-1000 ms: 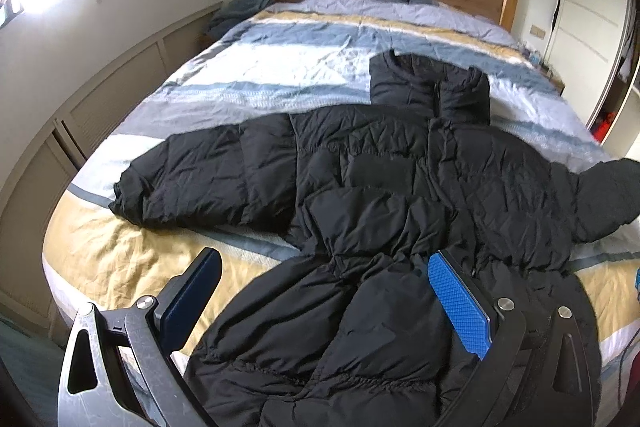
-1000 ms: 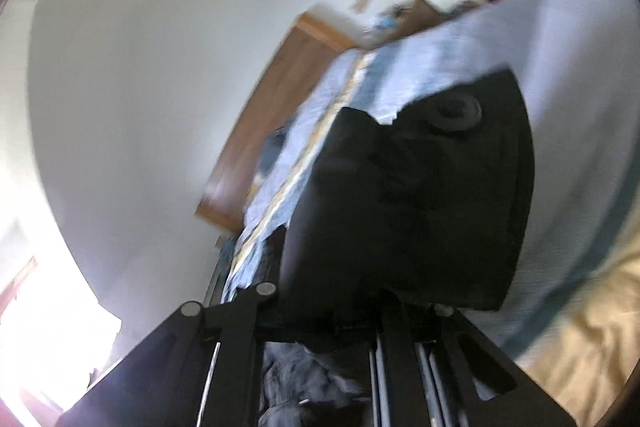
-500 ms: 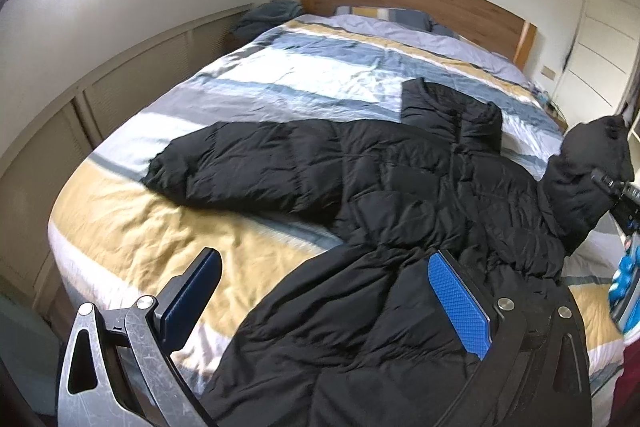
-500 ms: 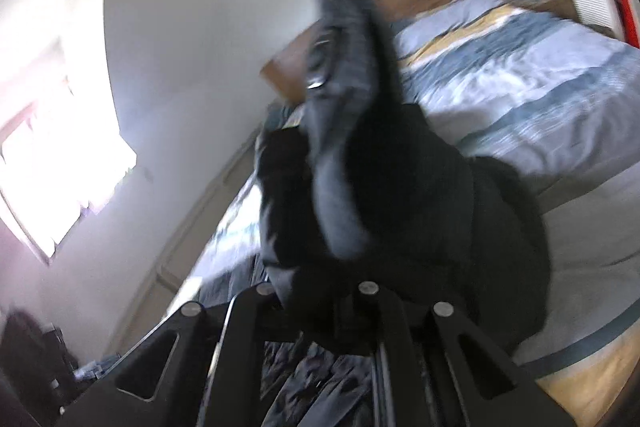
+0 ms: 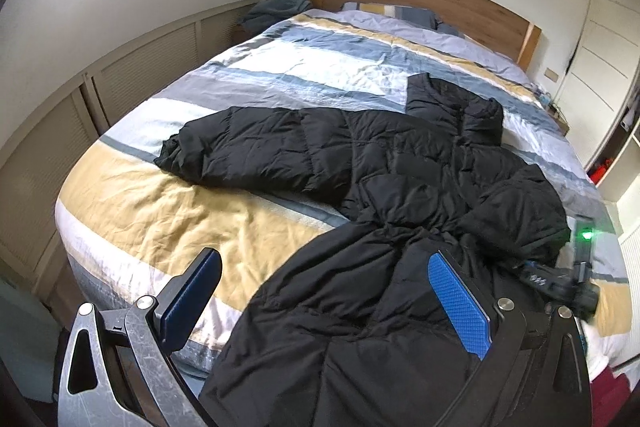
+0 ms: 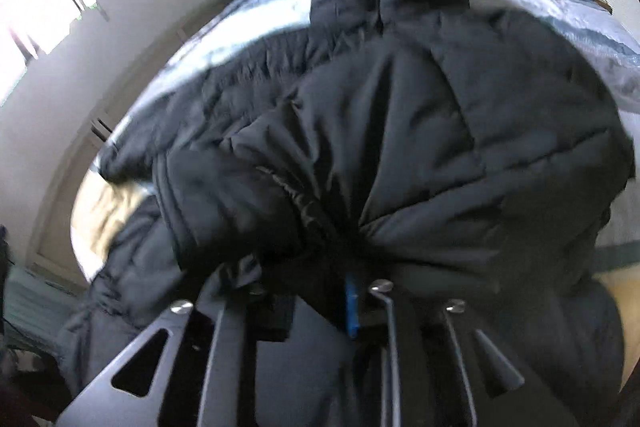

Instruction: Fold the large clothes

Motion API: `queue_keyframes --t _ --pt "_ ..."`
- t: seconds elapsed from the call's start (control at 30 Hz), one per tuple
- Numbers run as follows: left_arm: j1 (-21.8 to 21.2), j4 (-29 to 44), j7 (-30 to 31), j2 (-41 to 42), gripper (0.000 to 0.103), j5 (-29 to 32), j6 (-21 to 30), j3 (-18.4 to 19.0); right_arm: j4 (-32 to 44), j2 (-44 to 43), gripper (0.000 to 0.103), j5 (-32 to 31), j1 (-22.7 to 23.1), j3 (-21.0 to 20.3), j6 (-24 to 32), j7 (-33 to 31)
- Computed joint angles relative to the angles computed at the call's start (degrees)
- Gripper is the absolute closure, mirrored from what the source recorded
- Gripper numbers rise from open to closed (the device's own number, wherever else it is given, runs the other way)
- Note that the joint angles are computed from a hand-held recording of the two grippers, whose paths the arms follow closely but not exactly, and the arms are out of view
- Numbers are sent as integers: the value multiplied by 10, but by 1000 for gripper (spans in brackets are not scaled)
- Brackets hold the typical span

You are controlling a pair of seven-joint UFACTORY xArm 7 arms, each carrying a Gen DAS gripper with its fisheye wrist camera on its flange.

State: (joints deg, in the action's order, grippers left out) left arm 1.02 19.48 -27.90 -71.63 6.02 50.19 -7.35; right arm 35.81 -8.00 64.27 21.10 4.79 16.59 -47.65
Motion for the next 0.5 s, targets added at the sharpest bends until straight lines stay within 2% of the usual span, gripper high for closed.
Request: queue_keyframes --t 0.03,0.1,0.2,0.33,0.4,0.5 --pt "-4 6 -2 2 2 -2 5 -6 13 3 58 -22 11 -9 -8 18" --pt "-12 18 -11 13 2 -6 10 -20 15 -6 43 -22 4 5 7 7" --pt "-30 36 -25 40 2 -15 7 -35 -10 -51 41 -28 15 -2 22 -9" --pt "-44 67 -46 97 2 -9 -5 -68 -37 -129 41 -9 35 -41 58 -48" --pt "-49 82 -58 132 2 -2 -19 -78 -48 -165 41 -18 23 -66 70 -62" --pt "-54 111 -73 210 2 8 -51 -89 -29 -165 41 -39 9 -77 51 -37"
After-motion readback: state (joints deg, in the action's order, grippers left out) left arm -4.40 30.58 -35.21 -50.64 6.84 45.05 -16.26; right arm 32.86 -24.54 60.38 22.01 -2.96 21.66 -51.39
